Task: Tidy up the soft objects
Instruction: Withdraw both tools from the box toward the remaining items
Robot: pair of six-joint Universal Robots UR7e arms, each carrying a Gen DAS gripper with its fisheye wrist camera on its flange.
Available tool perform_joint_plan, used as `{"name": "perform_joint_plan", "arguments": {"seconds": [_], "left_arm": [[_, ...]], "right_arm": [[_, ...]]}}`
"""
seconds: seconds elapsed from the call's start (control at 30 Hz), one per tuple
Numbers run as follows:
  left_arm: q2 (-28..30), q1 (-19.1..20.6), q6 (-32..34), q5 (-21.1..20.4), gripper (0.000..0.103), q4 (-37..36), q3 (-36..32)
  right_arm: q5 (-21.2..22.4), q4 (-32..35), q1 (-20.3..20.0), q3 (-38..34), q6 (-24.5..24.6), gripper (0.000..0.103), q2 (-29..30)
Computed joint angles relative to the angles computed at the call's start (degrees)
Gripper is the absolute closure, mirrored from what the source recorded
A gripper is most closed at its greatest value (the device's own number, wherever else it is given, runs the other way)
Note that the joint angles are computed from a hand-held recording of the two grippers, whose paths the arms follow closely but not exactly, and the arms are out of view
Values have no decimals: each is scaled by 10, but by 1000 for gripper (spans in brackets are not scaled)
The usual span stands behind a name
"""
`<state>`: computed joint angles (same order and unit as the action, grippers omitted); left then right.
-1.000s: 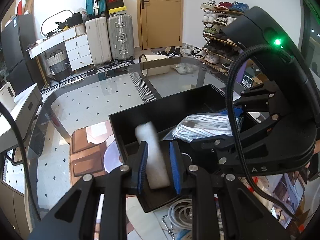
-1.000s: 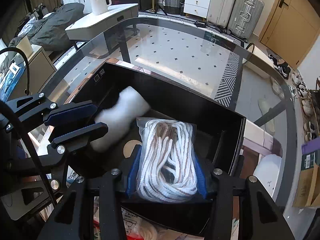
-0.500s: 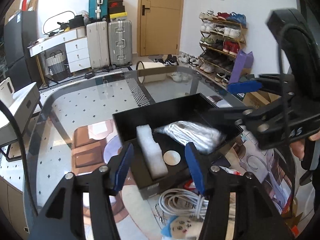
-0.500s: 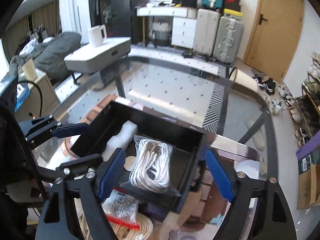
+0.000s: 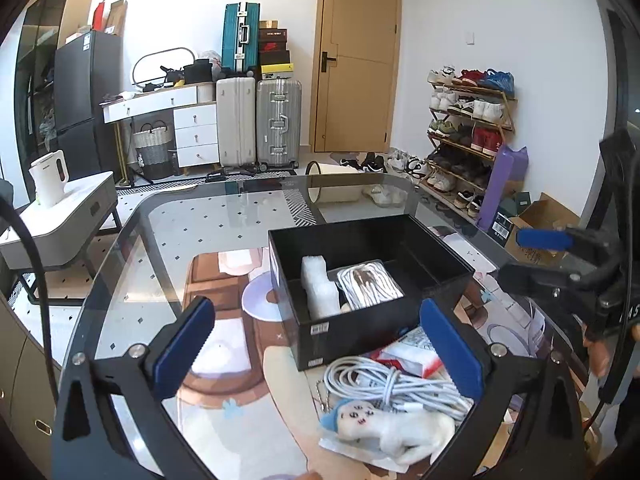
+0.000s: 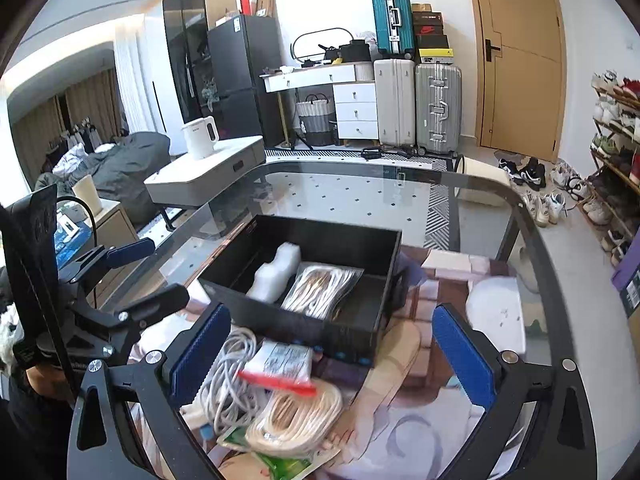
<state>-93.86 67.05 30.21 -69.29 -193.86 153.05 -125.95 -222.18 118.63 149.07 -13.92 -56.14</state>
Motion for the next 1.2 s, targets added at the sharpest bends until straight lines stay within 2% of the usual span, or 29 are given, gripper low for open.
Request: {"name": "perform_joint_plan", "arguments": {"seconds": [0.17,0.27,0.37,0.43,0.6,0.73,0.9,0.97,1.03,1.2], "left_arm": [[5,11,-5,-3,0,-15,9],[12,14,-9,6,0,-29,16],[16,28,-11,-12,0,-44,24],[14,29,-10,-16,0,-42,28],[28,27,0,-12,0,-93,46],[42,45,2,-26,0,-129,51],[54,51,10,-15,0,-147,53],[56,52,12,-15,0,-150,53],[59,52,14,-9,0,-147,51],[61,57,18,-5,0,-144,50]], "right_arm": [[12,-89,-7,31,10,1,40],[30,-114,-12,49,12,1,48],[48,-134,-16,57,11,1,54],[49,-159,-13,60,4,1,65],[48,-193,-5,62,-11,0,86],[39,-172,-13,63,-11,0,89],[65,-146,-28,68,-13,0,87],[75,-156,-29,71,-23,0,94],[67,-179,-19,69,-37,0,111],[30,-171,-1,59,-49,0,131]]}}
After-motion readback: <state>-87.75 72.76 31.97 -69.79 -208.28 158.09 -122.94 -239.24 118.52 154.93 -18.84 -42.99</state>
